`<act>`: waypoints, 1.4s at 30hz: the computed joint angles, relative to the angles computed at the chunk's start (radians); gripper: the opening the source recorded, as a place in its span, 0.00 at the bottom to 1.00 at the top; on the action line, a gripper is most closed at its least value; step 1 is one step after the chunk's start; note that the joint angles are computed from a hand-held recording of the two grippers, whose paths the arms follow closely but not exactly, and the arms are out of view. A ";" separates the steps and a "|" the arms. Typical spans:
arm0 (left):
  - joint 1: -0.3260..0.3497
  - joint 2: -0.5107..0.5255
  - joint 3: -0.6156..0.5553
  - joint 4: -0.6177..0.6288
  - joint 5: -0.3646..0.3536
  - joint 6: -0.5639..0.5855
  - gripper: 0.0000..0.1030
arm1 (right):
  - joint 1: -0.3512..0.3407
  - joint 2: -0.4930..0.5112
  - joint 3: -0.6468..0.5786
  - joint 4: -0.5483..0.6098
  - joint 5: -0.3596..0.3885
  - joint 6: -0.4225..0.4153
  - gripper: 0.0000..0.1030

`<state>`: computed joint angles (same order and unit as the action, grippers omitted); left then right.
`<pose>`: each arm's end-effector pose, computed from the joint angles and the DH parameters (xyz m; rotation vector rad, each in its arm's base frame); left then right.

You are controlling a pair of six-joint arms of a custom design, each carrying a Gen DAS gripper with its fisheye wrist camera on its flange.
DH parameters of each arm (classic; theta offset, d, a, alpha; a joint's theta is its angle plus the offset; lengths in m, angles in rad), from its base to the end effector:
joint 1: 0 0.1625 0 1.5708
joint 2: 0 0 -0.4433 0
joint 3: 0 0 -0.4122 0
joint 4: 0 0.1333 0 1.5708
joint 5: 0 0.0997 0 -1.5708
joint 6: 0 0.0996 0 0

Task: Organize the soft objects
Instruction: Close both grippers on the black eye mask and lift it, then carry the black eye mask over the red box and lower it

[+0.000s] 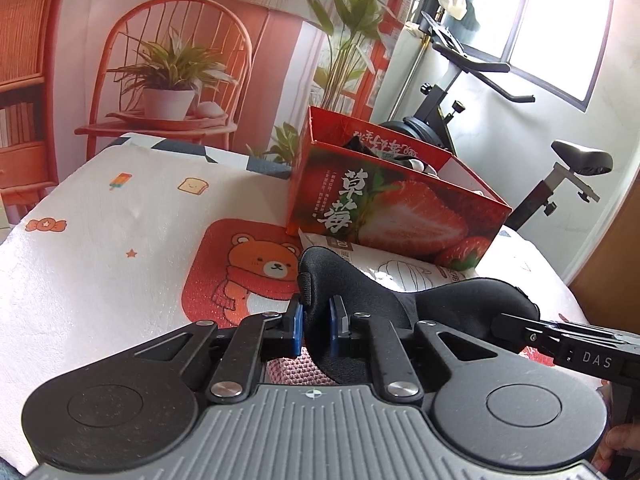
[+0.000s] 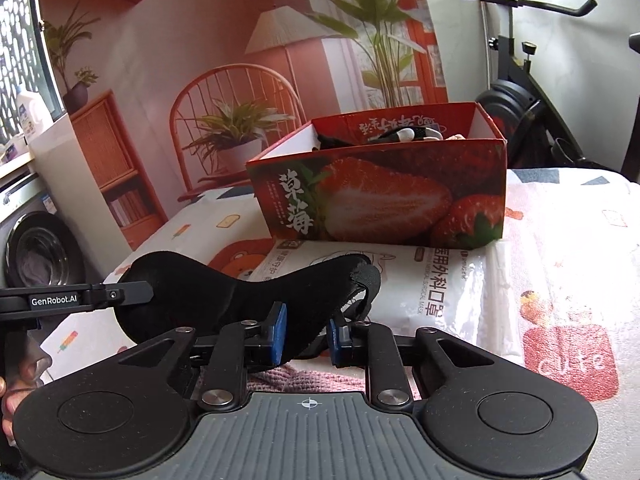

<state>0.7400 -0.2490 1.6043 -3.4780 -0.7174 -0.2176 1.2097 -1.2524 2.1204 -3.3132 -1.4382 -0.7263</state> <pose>-0.3299 -0.5834 -0.1344 0.4337 2.4029 -1.1448 -0.0555 -0.5615 0.2822 0.5456 -2.5151 1.1172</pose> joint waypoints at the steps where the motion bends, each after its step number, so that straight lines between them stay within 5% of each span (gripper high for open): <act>1: 0.001 0.001 -0.001 -0.001 -0.001 0.000 0.13 | -0.001 0.000 0.000 0.002 0.000 0.002 0.19; 17: 0.012 0.003 -0.007 0.014 -0.012 -0.014 0.13 | -0.011 0.015 -0.010 0.014 0.000 0.046 0.19; 26: 0.005 0.013 -0.035 -0.055 -0.023 0.087 0.13 | -0.003 0.001 -0.010 -0.017 0.025 0.017 0.19; 35: 0.013 0.035 -0.162 -0.064 -0.061 0.205 0.13 | 0.043 0.012 -0.106 0.006 0.025 0.001 0.18; 42: 0.029 0.106 -0.369 -0.032 -0.065 0.348 0.13 | 0.093 0.079 -0.285 0.074 0.002 0.045 0.17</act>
<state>0.7690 -0.1429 1.2349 -3.5100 -0.7826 0.1305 1.3031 -1.1733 1.8356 -3.2393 -1.4365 -0.6815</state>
